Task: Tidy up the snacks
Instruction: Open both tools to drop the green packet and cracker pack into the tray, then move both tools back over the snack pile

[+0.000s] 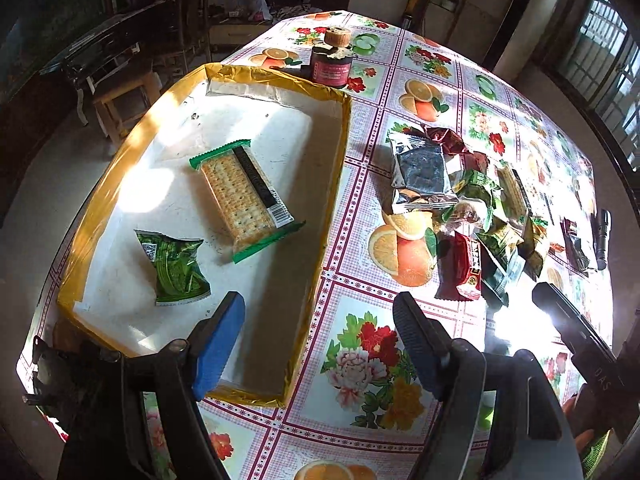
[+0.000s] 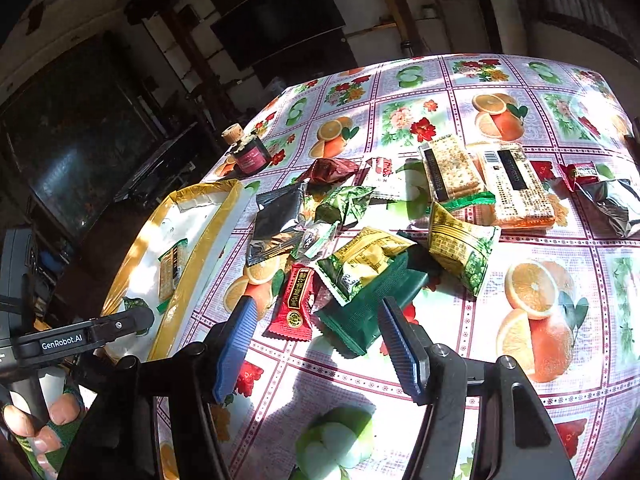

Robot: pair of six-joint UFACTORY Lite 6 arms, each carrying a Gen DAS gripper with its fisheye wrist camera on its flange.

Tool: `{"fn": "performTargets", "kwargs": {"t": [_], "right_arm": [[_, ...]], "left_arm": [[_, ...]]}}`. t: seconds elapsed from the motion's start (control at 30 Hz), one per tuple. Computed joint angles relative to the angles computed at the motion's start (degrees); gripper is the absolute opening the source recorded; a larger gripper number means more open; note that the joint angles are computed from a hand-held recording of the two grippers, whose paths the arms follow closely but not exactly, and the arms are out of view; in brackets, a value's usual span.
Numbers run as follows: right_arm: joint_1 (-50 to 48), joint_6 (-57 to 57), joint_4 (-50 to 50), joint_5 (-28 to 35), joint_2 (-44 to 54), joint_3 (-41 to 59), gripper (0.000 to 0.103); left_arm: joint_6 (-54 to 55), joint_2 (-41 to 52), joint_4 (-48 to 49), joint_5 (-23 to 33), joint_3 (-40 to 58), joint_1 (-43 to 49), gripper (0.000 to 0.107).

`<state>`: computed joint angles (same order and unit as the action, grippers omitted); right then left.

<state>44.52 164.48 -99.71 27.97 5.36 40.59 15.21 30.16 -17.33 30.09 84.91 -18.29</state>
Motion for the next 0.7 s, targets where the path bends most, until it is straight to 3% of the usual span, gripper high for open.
{"fn": "performTargets", "kwargs": {"t": [0.33,0.7], "right_arm": [[3.39,5.18,1.8,3.8,-8.97,-12.1,0.067],[4.13,5.17,3.62,5.01,-12.97,-15.94,0.068]], "left_arm": [[-6.03,-1.81,4.22,-0.53,-2.8,-6.36,0.076],[-9.22,-2.39,7.3,-1.06,-3.67,-9.66,0.076]]}}
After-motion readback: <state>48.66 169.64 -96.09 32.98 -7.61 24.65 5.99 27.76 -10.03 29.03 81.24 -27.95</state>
